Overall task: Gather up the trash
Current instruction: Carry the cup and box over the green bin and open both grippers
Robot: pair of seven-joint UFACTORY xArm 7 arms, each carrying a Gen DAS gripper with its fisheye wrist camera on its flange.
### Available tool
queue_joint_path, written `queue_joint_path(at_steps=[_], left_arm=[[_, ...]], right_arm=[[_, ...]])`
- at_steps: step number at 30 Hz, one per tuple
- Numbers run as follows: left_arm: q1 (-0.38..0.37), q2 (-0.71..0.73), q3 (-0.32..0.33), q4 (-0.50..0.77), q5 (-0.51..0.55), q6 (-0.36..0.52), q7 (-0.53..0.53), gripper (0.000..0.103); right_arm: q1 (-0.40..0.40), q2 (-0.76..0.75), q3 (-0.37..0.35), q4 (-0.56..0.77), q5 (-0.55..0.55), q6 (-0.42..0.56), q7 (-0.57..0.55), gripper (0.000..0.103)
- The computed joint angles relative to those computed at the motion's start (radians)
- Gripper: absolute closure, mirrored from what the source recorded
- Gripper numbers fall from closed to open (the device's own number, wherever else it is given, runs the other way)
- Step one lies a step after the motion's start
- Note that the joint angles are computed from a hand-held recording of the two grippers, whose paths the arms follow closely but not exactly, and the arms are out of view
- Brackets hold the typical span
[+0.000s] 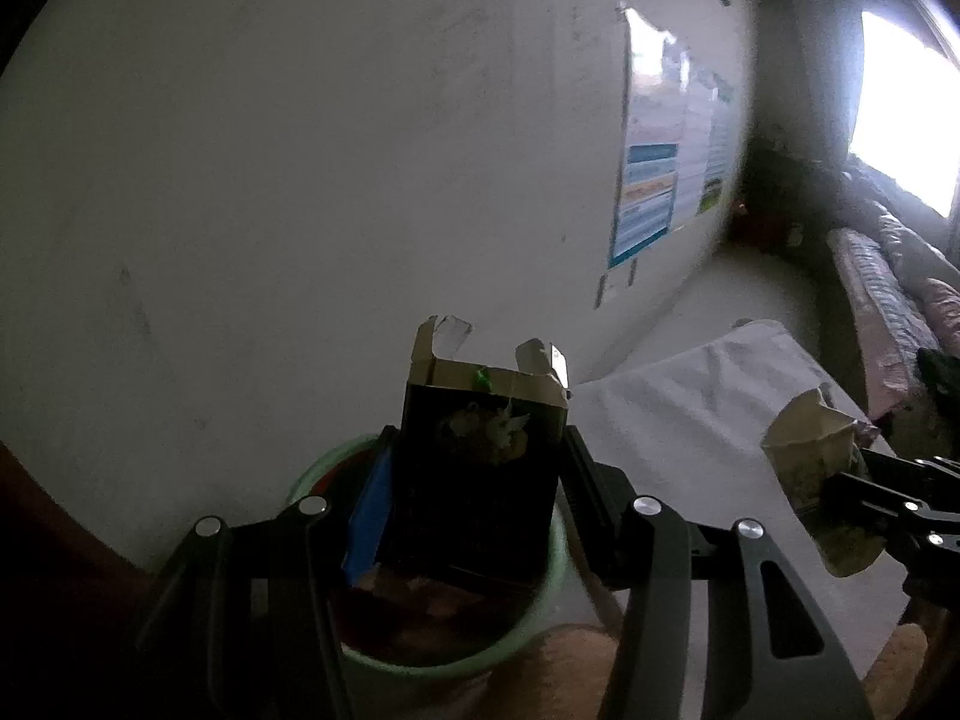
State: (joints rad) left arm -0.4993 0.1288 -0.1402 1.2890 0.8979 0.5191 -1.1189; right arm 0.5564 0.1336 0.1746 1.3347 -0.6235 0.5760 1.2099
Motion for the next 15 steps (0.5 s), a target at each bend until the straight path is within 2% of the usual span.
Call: queue_joint_path(at_steps=[7,10,15], left_arm=[[0.044,-0.010,0.018,-0.064,-0.046,-0.024,-0.005,0.052],[0.068,0.005,0.028,-0.089,-0.092,-0.028,0.005,0.052],[0.098,0.038,0.041,-0.119,-0.193,-0.045,0.053,0.052]], right_arm=[[0.026,0.153,-0.003,0.147,0.121,-0.001,-0.160,0.053],[0.040,0.220,-0.014,0.209,0.188,0.003,-0.230,0.053],[0.051,0.383,-0.016,0.384,0.326,0.044,-0.371,0.053]])
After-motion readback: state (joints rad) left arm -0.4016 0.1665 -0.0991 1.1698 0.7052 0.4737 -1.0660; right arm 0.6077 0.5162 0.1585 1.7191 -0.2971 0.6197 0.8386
